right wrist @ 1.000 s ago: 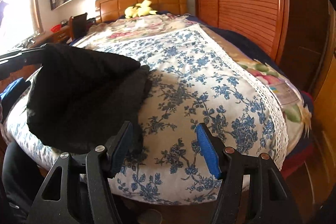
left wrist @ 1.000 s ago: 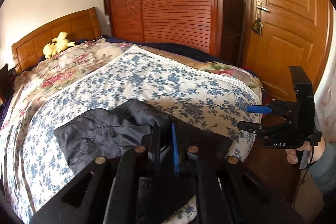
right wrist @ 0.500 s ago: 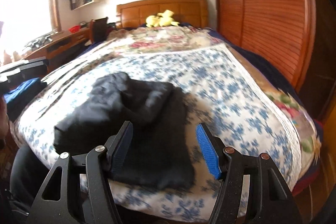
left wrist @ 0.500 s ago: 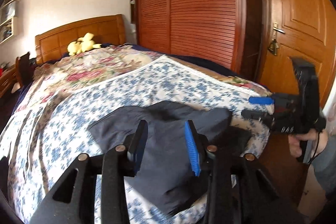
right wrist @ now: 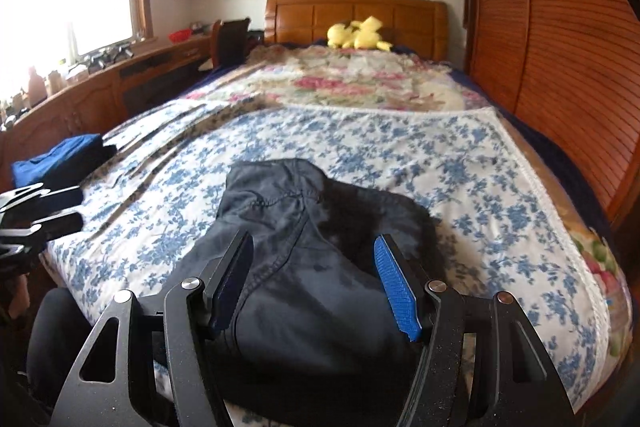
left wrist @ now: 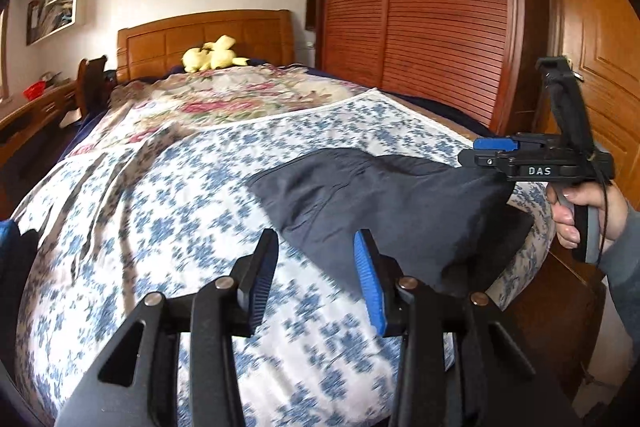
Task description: Fold large clothes
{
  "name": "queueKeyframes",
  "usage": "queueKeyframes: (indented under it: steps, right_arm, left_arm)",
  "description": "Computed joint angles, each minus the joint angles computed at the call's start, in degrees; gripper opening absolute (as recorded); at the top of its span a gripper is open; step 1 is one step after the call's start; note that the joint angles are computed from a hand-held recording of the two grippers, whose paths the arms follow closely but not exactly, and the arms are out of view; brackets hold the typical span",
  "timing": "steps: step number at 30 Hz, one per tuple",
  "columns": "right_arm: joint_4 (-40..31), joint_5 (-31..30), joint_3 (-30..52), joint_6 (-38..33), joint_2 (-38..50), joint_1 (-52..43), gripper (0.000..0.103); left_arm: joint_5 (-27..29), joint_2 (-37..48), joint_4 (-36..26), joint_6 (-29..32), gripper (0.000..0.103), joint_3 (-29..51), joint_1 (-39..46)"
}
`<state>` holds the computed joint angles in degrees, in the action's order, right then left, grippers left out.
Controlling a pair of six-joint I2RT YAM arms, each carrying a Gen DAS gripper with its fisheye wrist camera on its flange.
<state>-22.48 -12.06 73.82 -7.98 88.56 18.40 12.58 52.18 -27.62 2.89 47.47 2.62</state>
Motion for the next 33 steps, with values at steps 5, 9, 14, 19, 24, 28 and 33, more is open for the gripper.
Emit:
queueKeyframes:
  steps: [5,9,14,19,24,28,33]
  right_arm:
    - [-2.14,2.48,1.64,0.01,4.30,0.19,0.065]
    - [-5.10,1.67,2.54,-0.16,6.45,-1.10,0.065]
    - [-8.55,0.21,2.65,0.86,7.74,-2.05,0.065]
    - [-10.56,0.39,2.31,0.44,7.08,-1.86,0.065]
    - [-11.97,-0.64,2.93,0.49,8.13,-1.94,0.065]
    - [-13.96,-3.82,4.37,0.14,10.93,-3.09,0.060]
    - [-13.97,-4.35,3.52,-2.46,10.29,-2.65,0.026]
  left_arm:
    - [5.10,-2.90,-1.38,2.48,0.039,-2.48,7.07]
    - [7.51,-4.47,-2.59,4.08,0.039,-3.82,11.28]
    - [11.66,-7.16,-4.30,4.57,0.039,-4.83,16.86]
    - [13.31,-9.09,-6.86,6.22,0.040,-4.25,20.31]
    - [14.72,-10.38,-9.13,7.67,0.040,-3.62,22.78]
    - [15.05,-10.62,-9.73,8.14,0.040,-3.75,23.24]
    - [14.26,-10.81,-9.94,7.85,0.041,-3.95,21.64]
